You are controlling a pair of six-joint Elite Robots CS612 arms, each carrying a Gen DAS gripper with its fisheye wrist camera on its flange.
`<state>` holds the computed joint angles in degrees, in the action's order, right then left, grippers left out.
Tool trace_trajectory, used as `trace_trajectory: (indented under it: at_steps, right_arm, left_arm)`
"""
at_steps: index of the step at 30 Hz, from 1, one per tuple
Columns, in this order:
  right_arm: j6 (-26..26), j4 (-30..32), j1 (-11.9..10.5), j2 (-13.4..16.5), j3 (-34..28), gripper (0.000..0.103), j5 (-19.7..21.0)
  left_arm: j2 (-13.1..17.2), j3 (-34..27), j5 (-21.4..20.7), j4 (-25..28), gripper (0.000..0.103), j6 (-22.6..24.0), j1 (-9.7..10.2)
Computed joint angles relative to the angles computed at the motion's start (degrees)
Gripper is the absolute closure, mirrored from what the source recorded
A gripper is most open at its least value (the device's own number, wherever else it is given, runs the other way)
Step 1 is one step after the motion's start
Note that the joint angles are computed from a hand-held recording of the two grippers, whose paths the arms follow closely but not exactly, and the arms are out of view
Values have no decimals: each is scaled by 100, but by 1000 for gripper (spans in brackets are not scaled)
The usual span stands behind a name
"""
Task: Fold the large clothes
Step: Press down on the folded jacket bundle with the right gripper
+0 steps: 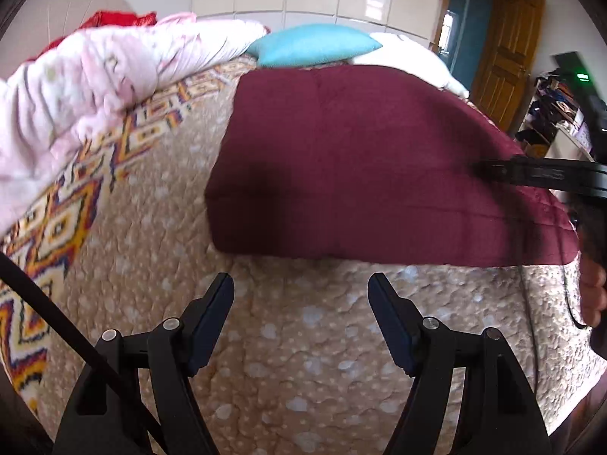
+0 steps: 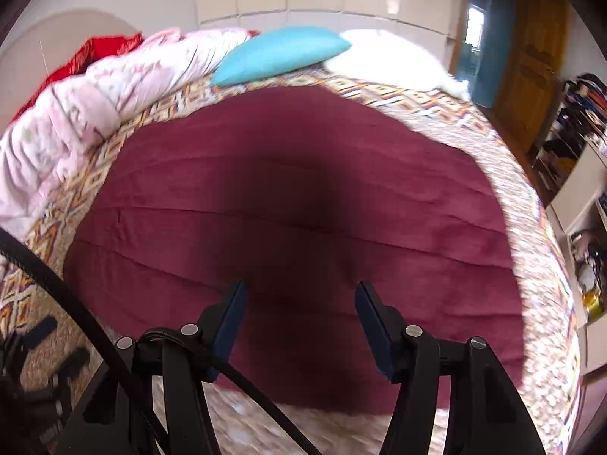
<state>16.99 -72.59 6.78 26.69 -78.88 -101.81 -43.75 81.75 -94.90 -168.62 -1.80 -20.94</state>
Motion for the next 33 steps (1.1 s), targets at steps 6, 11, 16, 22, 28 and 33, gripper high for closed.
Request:
trace_trajectory:
  at_steps: [6,11,16,22,28,33]
  right_arm:
    - [279,249,31,-205,581,42,-57]
    - [253,-764,125,-297,583,44,90]
    - [16,-1248,205,-769,1812,44,-35]
    - [-277,-1473,396,-1127,2848,31,-802]
    - [-361,-2125,464,-1231,2948,36,-366]
    - [-815,-2237,637,-1650,4155,41,-780]
  left_arm:
    - [151,-210,-233,303,31,-263,195]
    - [294,-437,-415,542,31,-476,314]
    - [399,-564,-323,660,31,-496,331]
    - [416,-575,-310,656,31,-465,328]
    - [430,-579,-252,647,28,-432,309]
    - [441,-590,-266,637,27,-423,314]
